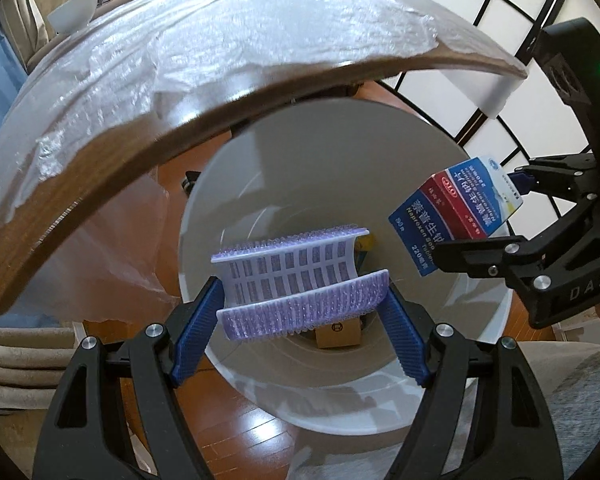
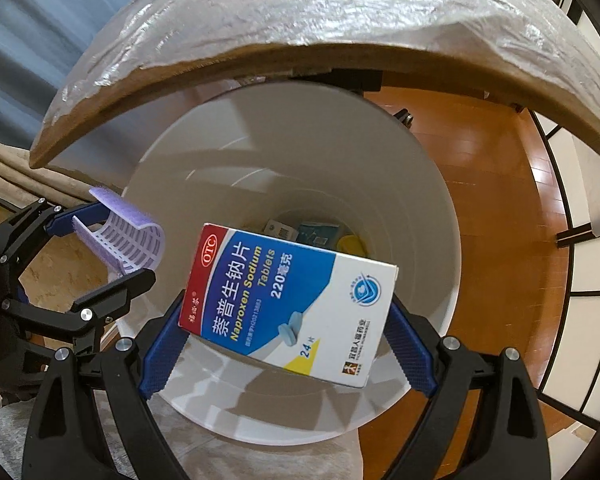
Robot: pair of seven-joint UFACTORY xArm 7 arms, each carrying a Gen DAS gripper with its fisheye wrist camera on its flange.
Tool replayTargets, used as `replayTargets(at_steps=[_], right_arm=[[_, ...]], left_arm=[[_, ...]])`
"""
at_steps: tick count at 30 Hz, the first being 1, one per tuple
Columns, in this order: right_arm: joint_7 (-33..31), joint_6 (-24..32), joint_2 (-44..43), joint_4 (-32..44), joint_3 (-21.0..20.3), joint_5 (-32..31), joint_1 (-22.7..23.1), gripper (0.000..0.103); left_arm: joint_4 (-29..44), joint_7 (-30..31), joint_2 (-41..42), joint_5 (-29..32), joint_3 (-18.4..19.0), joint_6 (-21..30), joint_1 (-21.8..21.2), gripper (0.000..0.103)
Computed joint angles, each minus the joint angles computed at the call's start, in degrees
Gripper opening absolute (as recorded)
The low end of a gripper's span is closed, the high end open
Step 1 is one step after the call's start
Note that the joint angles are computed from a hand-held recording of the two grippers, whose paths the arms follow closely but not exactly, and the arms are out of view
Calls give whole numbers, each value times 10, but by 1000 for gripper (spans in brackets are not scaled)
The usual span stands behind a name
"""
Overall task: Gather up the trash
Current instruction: 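Carry the purple roller in the left tool while the right tool carries the Naproxen box over the bin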
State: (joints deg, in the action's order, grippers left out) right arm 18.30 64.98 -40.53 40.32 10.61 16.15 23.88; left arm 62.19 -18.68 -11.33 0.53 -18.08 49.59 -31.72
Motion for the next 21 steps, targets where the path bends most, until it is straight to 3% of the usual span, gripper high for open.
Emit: replayTargets(at_steps=[21], right_arm=[[-42, -19, 25, -10, 0, -41, -7, 89]], left_arm=[[10, -19, 31, 36, -1, 3, -3, 78]])
